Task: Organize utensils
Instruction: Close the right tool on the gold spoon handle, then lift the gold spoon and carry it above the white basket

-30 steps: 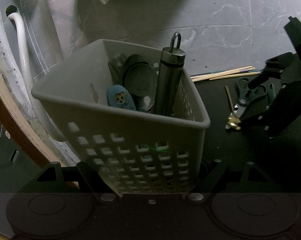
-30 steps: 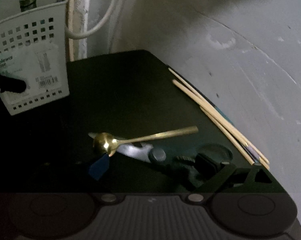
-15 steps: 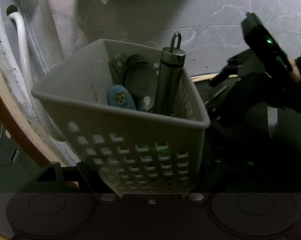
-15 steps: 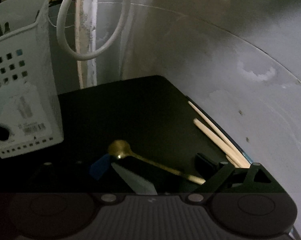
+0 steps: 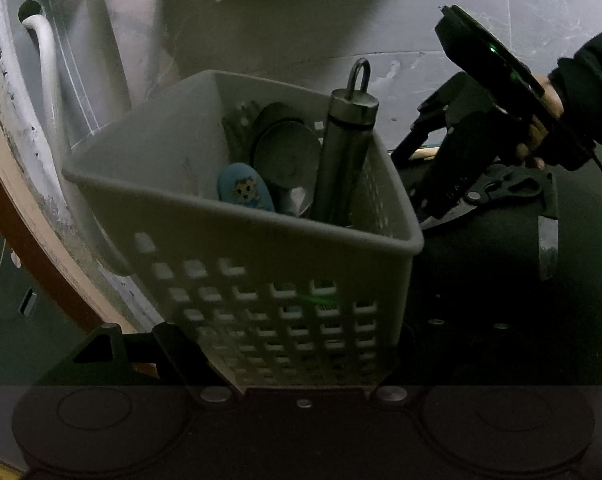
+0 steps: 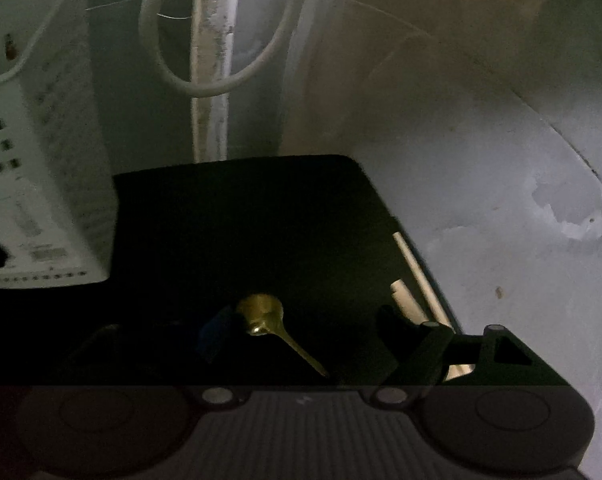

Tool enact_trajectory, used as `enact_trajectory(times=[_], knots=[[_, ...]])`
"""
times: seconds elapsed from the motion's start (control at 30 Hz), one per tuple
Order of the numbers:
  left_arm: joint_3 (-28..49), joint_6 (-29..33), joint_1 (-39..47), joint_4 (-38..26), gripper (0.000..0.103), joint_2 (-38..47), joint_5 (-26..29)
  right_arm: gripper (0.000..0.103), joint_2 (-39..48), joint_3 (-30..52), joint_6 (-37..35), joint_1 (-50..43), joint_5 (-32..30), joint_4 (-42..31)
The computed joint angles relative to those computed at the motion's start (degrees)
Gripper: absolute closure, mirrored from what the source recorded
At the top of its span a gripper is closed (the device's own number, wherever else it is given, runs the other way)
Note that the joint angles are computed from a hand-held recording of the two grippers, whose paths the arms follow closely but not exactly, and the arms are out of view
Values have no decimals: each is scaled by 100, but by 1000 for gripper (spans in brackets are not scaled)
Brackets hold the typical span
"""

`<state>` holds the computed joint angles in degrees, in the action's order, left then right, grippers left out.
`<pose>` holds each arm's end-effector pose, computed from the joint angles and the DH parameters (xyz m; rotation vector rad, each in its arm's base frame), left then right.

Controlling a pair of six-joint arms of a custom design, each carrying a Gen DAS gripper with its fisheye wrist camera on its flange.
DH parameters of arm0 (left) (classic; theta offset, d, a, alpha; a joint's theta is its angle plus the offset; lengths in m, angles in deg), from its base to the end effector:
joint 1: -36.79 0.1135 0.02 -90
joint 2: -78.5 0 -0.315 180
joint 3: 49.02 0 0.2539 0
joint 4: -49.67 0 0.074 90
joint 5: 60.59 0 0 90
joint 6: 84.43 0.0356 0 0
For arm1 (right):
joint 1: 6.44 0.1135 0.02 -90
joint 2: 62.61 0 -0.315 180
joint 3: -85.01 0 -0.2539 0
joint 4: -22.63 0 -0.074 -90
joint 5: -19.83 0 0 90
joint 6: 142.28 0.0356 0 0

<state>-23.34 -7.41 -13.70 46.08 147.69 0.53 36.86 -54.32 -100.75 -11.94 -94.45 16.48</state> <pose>0.1175 -0.1155 0.1561 0.5092 2.2094 0.0278 0.2487 -0.0092 0.1106 -1.0499 2.3339 0.2323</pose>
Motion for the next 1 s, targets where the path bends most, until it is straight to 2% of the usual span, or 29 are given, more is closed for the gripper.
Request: enact_trajectory(times=[0.1, 0.13, 0.27, 0.3, 0.47, 0.53, 0.67, 0.73, 0.87, 1.0], knots=[[-18, -77, -45, 7, 19, 17, -47, 21, -63, 291, -411, -197, -236, -660], [-22, -94, -56, 8, 19, 19, -58, 24, -85, 385, -641, -240, -227, -894], [-25, -162, -103, 24, 19, 53, -113, 46, -82, 673, -1398, -239, 146, -1510], [-28, -173, -109, 43, 19, 73, -121, 48, -63, 734, -1506, -242, 172, -1599], [-6, -272, -172, 9, 19, 109, -181, 77, 117, 1214, -1796, -86, 291, -2278], [-2, -300, -189, -8, 19, 107, -195, 84, 283, 1541, -1919, -25, 271, -2772], [-25, -390, -237, -34, 19, 106, -225, 92, 688, 2255, -1965, 22, 165, -3796], [-42, -409, -234, -25, 19, 103, -229, 92, 832, 2476, -1921, 9, 99, -4064], [-62, -434, -224, -1, 19, 111, -233, 99, 772, 2454, -1843, 18, 120, -4033], [-64, -460, -255, -27, 19, 95, -256, 101, 722, 2266, -1353, -88, -72, -3766]])
